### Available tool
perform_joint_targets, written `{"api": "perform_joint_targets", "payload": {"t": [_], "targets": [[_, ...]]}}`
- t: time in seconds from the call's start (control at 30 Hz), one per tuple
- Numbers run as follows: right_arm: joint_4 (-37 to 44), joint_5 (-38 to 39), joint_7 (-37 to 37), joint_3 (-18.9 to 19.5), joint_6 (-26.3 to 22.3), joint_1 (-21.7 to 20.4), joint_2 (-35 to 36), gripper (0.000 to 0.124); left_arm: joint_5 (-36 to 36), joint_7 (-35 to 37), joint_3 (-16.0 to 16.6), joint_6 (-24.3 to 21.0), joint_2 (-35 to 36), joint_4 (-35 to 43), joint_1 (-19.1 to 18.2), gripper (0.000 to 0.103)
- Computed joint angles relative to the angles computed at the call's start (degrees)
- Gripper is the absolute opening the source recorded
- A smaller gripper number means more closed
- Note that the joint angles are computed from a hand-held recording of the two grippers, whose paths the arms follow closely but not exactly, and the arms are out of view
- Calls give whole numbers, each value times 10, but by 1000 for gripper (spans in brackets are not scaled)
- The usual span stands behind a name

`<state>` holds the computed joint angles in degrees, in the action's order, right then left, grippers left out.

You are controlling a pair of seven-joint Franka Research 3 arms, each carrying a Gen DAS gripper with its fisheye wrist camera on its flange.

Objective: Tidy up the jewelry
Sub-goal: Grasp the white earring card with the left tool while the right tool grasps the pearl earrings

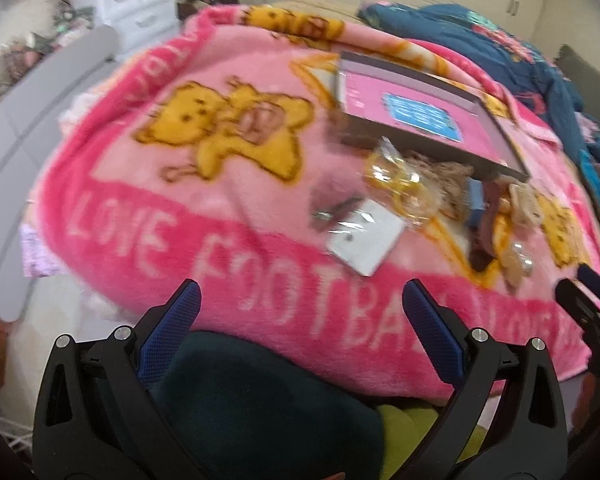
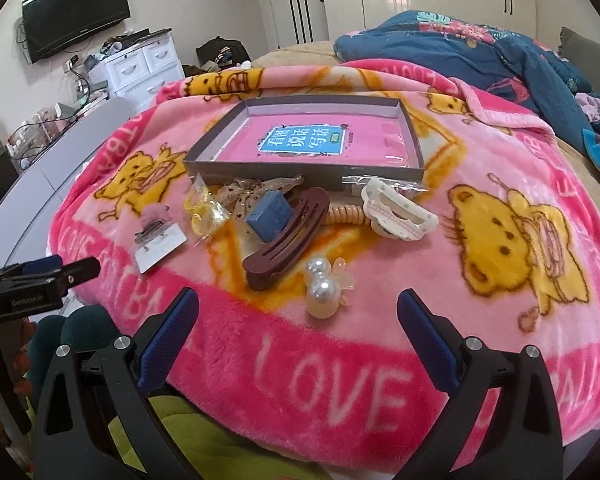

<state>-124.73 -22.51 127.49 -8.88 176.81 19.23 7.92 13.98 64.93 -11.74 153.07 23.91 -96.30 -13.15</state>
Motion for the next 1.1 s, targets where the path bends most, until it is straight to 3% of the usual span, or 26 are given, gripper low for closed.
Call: {"api": "perform_joint_targets", "payload": {"t": [0.1, 0.27, 0.63, 0.7, 0.8, 1.1], "targets": [[9, 49, -37, 21, -4, -20, 12, 99, -39, 48, -27, 5, 19, 14, 19, 95], [21, 71, -49, 6, -9, -13, 27, 99, -41, 109, -32, -41, 76, 83, 4, 94], [30, 126, -85, -4, -16, -14, 44, 99, -56, 168, -28, -66, 135, 166, -7, 62], [33, 134, -92, -4, -16, -15, 49, 99, -66, 182, -34, -68, 141, 177, -3, 48], [38, 148, -103, -3, -16, -19, 55, 99, -88, 209, -50, -79, 153, 193, 3, 39], [62, 223, -198, 38, -20, -48, 82, 96, -83, 210, -29, -106, 181, 240, -26, 39]]}}
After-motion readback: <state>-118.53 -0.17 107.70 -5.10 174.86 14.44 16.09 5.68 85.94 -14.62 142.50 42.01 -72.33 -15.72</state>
